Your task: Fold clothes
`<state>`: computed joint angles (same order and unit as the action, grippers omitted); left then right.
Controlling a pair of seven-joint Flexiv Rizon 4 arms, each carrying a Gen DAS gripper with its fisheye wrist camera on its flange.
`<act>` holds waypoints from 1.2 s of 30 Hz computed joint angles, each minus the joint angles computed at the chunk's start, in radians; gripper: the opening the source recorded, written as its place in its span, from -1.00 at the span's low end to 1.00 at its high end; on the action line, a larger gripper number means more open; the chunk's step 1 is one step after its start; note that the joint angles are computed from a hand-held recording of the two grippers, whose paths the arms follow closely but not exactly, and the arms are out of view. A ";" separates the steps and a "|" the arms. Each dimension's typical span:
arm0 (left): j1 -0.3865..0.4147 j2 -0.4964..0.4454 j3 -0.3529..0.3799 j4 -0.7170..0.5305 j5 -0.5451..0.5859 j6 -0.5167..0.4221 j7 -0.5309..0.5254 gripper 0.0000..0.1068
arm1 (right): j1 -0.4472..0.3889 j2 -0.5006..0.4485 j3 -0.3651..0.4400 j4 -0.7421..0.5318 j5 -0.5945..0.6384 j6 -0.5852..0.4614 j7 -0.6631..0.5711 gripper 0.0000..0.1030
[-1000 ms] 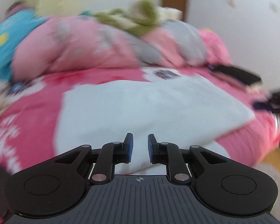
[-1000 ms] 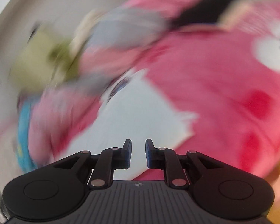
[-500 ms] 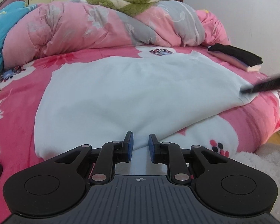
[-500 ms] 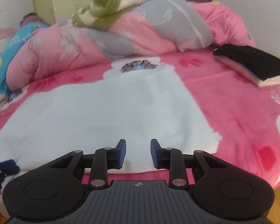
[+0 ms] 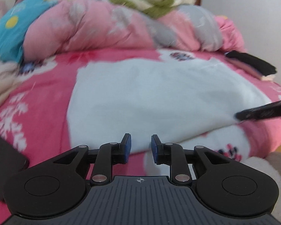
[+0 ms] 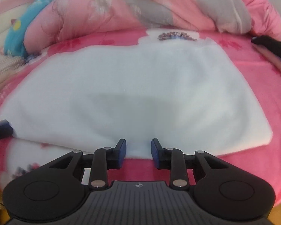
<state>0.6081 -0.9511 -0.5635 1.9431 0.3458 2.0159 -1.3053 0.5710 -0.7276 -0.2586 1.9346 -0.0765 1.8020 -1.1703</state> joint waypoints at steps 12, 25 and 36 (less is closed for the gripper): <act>0.063 -0.025 -0.048 0.011 0.021 -0.012 0.016 -0.57 | 0.042 0.004 0.008 -0.065 -0.063 -0.099 0.014 -0.40; 0.100 -0.040 -0.082 0.022 0.023 -0.019 0.037 -0.57 | -0.016 0.017 0.125 -0.111 -0.189 -0.150 0.015 -0.41; 0.147 -0.045 -0.105 0.047 0.036 -0.020 0.045 -0.57 | -0.043 -0.009 0.197 -0.159 -0.242 -0.182 0.026 -0.39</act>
<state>0.7550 -0.9964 -0.6689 1.9900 0.3816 1.9959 -1.2601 0.5283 -0.7368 -0.0619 1.7751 -0.3187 1.6203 -1.1447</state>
